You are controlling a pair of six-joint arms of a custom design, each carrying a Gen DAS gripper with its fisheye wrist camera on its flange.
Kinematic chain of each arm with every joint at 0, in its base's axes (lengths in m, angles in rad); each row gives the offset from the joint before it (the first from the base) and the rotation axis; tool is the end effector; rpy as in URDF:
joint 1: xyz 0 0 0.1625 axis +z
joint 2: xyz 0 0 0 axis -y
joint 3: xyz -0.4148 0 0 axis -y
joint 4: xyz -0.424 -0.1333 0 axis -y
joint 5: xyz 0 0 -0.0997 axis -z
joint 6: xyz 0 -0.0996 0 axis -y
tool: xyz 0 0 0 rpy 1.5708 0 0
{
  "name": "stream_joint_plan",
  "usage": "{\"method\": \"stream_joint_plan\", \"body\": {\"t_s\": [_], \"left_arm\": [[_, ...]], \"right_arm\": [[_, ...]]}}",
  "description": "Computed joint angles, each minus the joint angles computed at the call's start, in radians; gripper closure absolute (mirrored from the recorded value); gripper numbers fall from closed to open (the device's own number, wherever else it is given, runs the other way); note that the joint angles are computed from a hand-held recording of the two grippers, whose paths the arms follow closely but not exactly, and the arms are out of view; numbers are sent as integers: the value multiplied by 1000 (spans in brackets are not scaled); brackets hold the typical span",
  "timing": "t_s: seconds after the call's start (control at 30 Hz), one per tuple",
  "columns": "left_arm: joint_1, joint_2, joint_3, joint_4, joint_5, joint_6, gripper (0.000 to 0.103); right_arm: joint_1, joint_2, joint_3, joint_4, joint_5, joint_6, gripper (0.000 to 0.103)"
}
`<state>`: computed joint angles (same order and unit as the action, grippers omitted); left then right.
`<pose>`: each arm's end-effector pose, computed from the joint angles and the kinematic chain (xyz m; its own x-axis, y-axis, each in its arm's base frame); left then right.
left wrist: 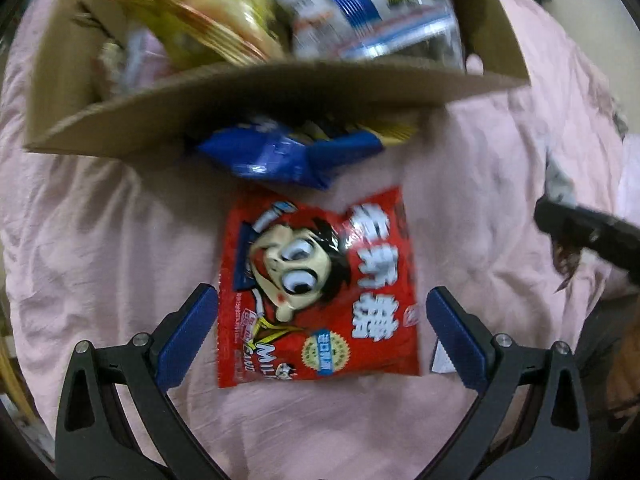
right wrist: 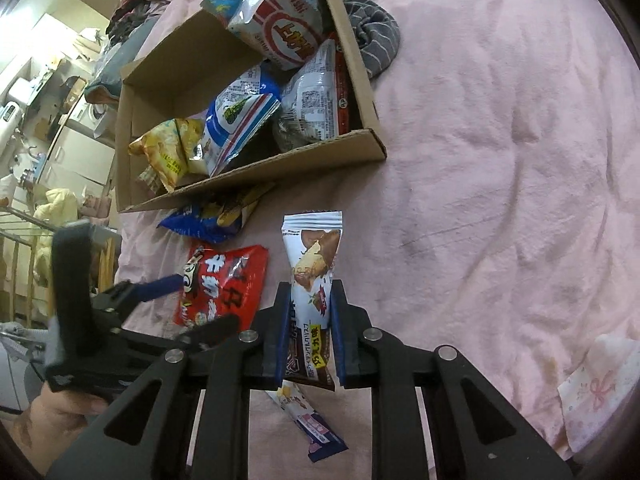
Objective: Organize snacks
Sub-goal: 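Grasp a white-brown snack bar with the right gripper while the left grasps the red candy bag, then lift and carry the red candy bag and snack bar over the box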
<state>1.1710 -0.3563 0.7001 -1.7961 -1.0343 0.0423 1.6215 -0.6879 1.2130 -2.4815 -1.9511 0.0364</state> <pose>-0.1716 -0.8794 0.0675 -0.7512 0.4285 -0.5021 0.4186 0.8974 0.1396 0.1375 -0.8086 0.1651 -0.9355 0.1260 0.3300 -0.0129 0.9214 -0.3884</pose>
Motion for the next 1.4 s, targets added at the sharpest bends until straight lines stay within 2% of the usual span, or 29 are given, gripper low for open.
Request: {"method": "stream_joint_plan", "body": {"t_s": [0.23,0.33,0.43,0.5,0.6,0.67,0.9,1.03,1.3,1.4], "left_arm": [[0,49,-25,16,54,-25,1],[-8,35,27,-41,89,-4,1],[-15,22,57,-66,88,4,16],[-18,13,62,-67,85,5,35],[-20,-7,80,-70,78,-7,45],[-17,-22,91,-69,63,-23,48],[-12,-61,111,-71,49,-59,52],[-18,-102,158,-92,84,-53,52],[-40,-185,235,-82,69,-127,52],[-44,-224,292,-118,81,-146,52]], "right_arm": [[1,18,-23,0,0,-4,84],[2,21,-27,3,-5,-2,84],[2,23,-29,3,-7,-5,84],[2,24,-31,3,-5,-7,84],[3,31,-39,4,-2,-15,84],[3,39,-50,8,1,-20,84],[9,58,-77,20,12,-43,84],[10,57,-77,18,24,-43,84],[21,33,-53,-21,89,-65,84],[24,20,-36,-28,116,-68,84]]}}
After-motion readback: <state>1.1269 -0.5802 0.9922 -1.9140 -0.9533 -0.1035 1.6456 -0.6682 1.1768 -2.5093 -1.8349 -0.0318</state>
